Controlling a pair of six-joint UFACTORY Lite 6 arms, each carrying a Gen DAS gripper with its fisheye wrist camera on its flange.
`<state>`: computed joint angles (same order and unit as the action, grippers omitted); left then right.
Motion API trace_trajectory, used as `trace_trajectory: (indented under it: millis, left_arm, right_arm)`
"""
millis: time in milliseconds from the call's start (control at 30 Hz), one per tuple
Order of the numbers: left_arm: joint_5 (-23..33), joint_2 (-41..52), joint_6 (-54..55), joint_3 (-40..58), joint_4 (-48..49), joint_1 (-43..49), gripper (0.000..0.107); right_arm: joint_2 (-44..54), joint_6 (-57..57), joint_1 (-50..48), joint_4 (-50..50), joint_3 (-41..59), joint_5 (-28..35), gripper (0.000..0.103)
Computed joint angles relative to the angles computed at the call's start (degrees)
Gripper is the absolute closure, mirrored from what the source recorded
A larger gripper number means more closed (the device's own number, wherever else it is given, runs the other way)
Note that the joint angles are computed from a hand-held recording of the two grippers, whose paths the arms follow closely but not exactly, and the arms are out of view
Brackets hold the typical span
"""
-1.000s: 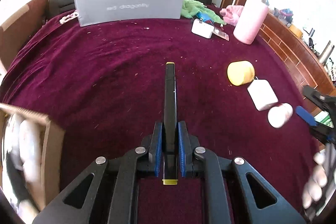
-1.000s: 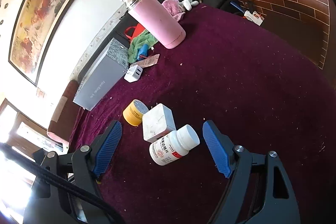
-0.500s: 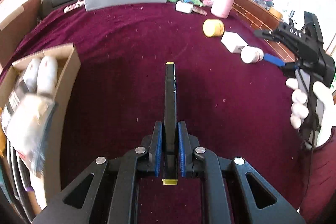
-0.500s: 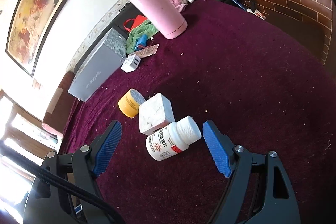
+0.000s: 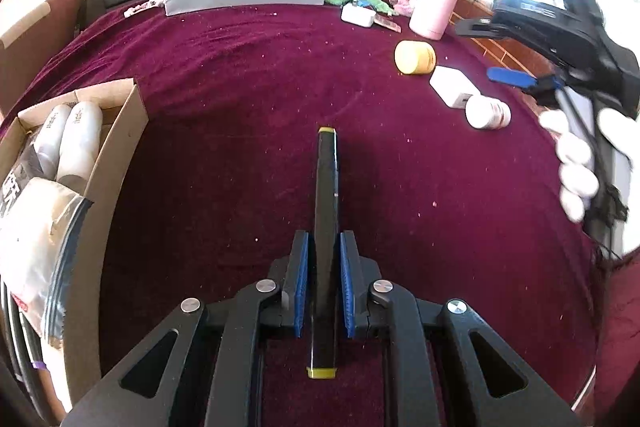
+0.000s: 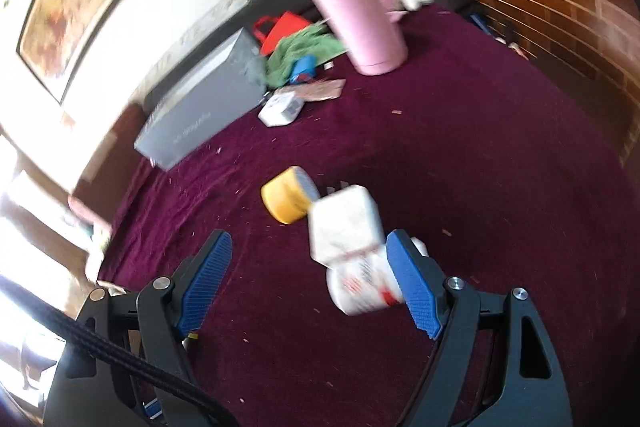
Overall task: Organize objects
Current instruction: 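Grasp the yellow tape roll with the right gripper while left gripper holds the marker, then carry the marker and yellow tape roll over the cardboard tray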
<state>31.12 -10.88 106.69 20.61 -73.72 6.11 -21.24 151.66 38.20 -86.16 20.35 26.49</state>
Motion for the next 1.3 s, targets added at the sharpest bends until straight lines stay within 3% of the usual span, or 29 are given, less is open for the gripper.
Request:
trace_trajectory:
  millis: [233,333,500,600,667,700,733,767,867,1067,1300]
  left_arm:
    - [6.9,6.2,2.6,3.4,-0.3,5.3,0.093]
    - [6.5,6.0,2.9,3.2,-1.1,4.8,0.093]
    - [2.6,2.9,4.4,1.0,-4.0,1.4,0.093]
    - [-0.6,0.6,5.7,-0.6,-6.2,-1.1,0.093]
    - [-1.7,-0.2,6.2,-1.1,-6.9,-1.9,0.093]
    - [-2.2,-0.4,6.5,-1.3,-7.3,-2.3,0.093]
    - [-2.7,-0.7,6.4,-1.4,-7.6,-2.8,0.093]
    - [-3.1,-1.1,6.6,-1.7,-7.7,-3.1,0.093]
    - [-2.0,-0.2,6.8,-1.1,-7.0,-2.1,0.093]
    - [8.5,5.3,-0.1,3.7,4.3,6.9,0.095]
    - [16.2,-0.4,-0.8,0.6,12.2,16.5,0.095]
  right_arm:
    - [20.6,-18.9,-9.0,8.4,17.4,-5.3,0.023]
    - [24.8,-21.5,-11.2,9.3,20.4,-7.0,0.023]
    - [31.9,-36.8,-12.0,21.7,27.1,-5.7,0.024]
    - [35.6,-43.7,-10.6,27.0,31.3,-2.9,0.036]
    - [38.0,-48.8,-9.4,30.7,34.3,0.6,0.05]
    - [37.8,-50.6,-9.3,32.3,34.6,0.7,0.065]
    - [37.1,-52.1,-9.5,33.8,34.1,-0.2,0.073]
    - [35.5,-52.7,-9.7,35.0,33.0,-1.6,0.073]
    - [31.2,-50.7,-7.2,35.3,30.4,-0.1,0.073]
    - [18.7,-41.0,2.7,33.7,22.5,3.6,0.073]
    - [10.3,-24.2,21.3,30.0,15.5,10.8,0.073]
